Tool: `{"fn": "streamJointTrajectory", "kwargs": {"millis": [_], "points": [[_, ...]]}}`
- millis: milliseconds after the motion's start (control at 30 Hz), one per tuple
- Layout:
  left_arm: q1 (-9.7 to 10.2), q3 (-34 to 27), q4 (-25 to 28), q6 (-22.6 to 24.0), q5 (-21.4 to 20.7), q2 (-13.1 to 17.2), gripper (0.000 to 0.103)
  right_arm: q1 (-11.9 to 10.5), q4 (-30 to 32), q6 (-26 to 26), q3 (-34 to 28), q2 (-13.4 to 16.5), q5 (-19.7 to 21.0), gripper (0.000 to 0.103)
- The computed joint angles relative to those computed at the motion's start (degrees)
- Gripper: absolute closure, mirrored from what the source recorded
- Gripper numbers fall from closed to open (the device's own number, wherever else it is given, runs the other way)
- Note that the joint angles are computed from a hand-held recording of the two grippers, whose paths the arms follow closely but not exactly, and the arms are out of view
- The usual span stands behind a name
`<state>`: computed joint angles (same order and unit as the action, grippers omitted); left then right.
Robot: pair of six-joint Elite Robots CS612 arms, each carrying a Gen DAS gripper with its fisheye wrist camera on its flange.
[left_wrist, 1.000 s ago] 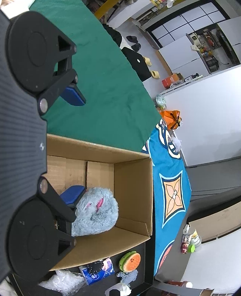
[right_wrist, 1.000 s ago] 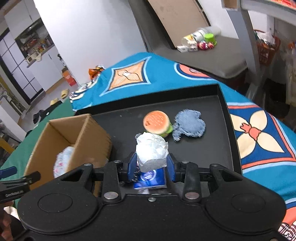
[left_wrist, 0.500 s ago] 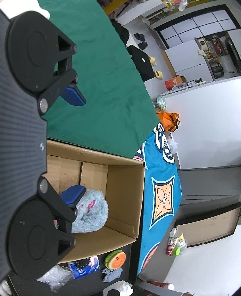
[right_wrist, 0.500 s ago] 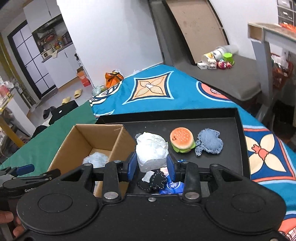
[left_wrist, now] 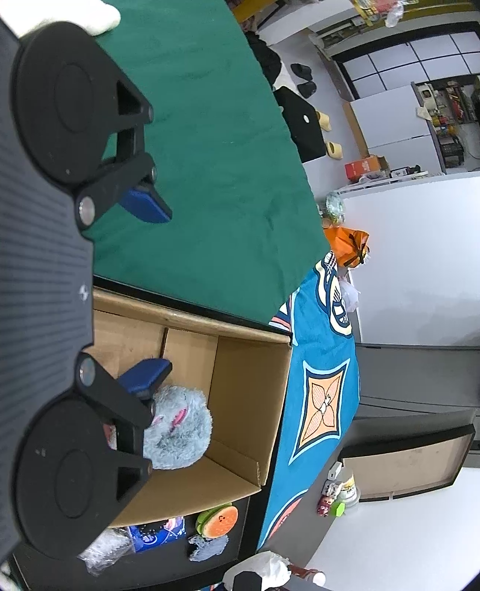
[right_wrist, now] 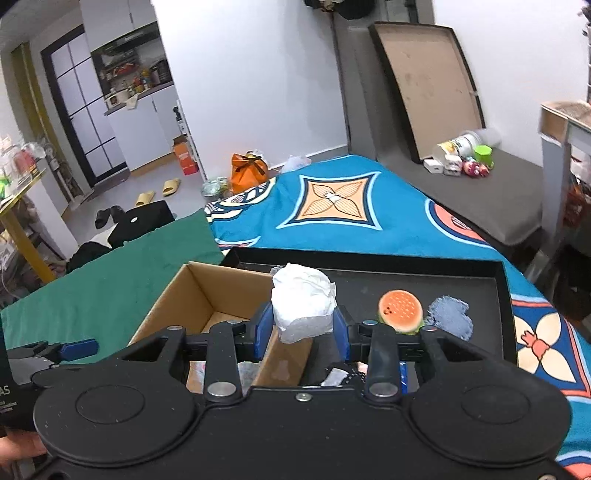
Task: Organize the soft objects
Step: 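Carry the white roll with the right tool and release it into the box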
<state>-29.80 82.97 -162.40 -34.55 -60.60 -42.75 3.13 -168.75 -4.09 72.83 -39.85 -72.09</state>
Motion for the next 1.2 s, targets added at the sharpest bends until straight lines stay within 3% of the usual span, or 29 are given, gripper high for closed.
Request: {"fn": "streamJointTrajectory", "kwargs": {"millis": [400,633,800,867,1100,1200], "points": [[0.90,0.2,-0.1,-2.0,-3.8,0.1,0.075,2.2,2.0,-7.8,-2.5,1.1,0.6,0.068],[1.22,0.6,-2.4,-1.3,-6.0,0.3,0.091,3.5,3.8,-11.5,-4.9,2.3,0.3,0.068],[1.47,0.7,-3.6,-1.2,-7.0,0.4,0.092,4.1,4.2,-11.6,-6.7,3.2,1.2,0.065],[1.52,0.8,-3.8,-1.4,-7.2,0.4,0.092,4.4,3.9,-12.2,-6.9,3.3,1.5,0.049],[1.65,0.8,-3.9,-1.9,-7.6,0.3,0.092,4.2,5.2,-12.3,-5.4,2.5,-1.2,0.045],[1.52,0.7,-3.3,-2.0,-7.2,0.3,0.092,3.7,3.7,-11.4,-3.5,1.5,-1.8,0.036]]}}
